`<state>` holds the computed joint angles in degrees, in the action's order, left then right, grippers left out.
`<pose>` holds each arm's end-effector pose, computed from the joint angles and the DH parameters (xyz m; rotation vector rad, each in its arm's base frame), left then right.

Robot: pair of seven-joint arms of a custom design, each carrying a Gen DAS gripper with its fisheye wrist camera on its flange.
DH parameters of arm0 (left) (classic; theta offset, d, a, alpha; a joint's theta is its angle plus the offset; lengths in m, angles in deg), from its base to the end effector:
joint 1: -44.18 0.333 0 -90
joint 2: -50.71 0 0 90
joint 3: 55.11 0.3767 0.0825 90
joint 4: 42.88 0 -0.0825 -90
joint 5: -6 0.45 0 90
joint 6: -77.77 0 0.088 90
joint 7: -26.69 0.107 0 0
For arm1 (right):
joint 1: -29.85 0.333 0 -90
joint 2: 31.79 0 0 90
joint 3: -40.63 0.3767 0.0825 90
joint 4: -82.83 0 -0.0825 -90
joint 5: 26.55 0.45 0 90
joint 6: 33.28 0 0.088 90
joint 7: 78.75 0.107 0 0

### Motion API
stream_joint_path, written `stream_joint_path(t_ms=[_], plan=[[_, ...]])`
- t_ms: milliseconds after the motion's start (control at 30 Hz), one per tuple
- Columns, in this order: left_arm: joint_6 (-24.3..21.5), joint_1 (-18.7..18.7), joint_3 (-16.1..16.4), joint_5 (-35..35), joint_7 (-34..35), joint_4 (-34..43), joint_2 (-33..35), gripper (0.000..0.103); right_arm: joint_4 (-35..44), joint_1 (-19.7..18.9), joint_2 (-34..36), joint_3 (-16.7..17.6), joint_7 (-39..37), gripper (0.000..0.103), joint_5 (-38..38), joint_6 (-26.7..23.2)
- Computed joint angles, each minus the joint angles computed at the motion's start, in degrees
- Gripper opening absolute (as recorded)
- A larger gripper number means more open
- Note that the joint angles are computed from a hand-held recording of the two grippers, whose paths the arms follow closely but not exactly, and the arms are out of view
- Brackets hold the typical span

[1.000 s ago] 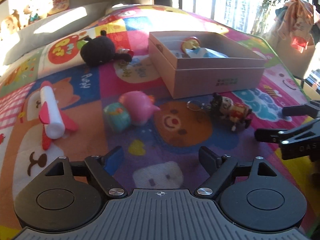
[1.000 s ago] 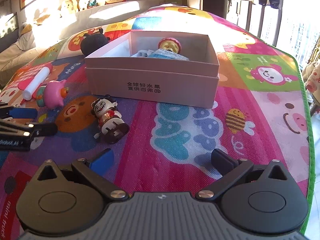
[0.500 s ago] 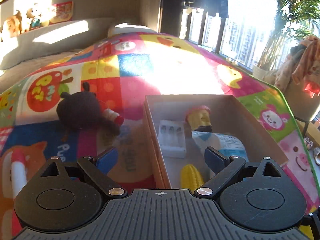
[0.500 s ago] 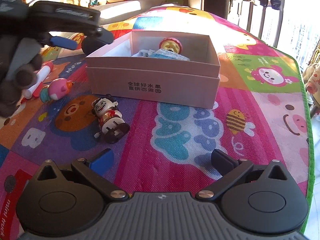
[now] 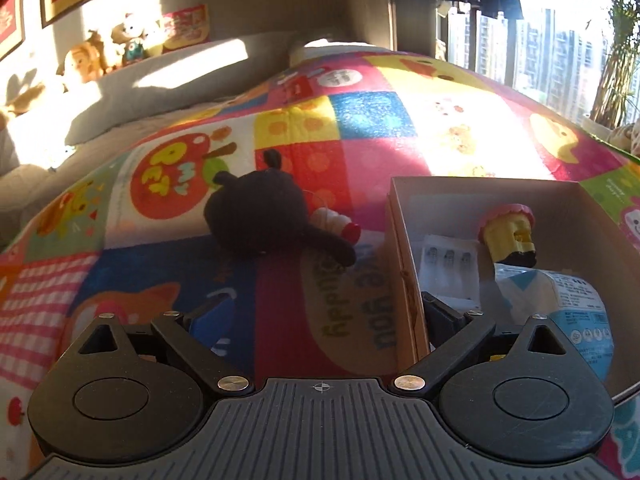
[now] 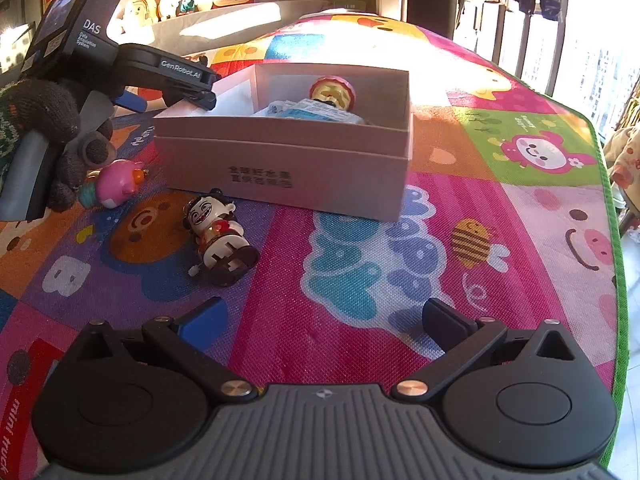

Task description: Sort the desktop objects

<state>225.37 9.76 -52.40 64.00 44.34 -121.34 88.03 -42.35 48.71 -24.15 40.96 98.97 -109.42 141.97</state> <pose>0.7207 -0.4746 0.4095 -1.6136 1.6856 -0.7310 0.5487 0.2737 0.3798 -1.8866 1.5205 -0.6505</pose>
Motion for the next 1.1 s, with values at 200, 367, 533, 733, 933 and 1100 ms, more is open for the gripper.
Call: stream_joint_path(t_ms=[200,367,533,733,933,1100], plan=[[4.51,2.66,-1.77,-2.41,-1.96,-5.65,-2.99,0.099,0.03,0.00,0.02,-0.03,-0.13,0.103,0.10,-0.06],[14.83,4.81,-3.46,-9.33,1.24,-11.84,-5.69,0.099,0.53,0.76,-0.73,-0.28,3.34,0.103,-1.83,-3.72],[19.89,2.30,-0.73,-11.13,2.90,-14.36,-7.18,0.099,4.03,-0.81,-0.74,1.09,-0.19,0.103,-1.98,-5.89],[23.43,-6.37,9.90,0.80,-10.38,-19.46,-11.44,0.100,11.03,0.64,4.34,0.91,-12.29,0.103,5.55,-12.34],[21.51,-8.06,9.81,13.51,-15.34,-27.76,-17.80,0.102,13.37,2.94,5.81,-1.35,-4.63,0.103,-0.62,-13.34],[19.37,-5.14,5.23,13.68,-12.26,-30.21,-18.05,0.103,8.58,-0.45,3.94,-1.47,-8.55,0.103,7.34,4.73]])
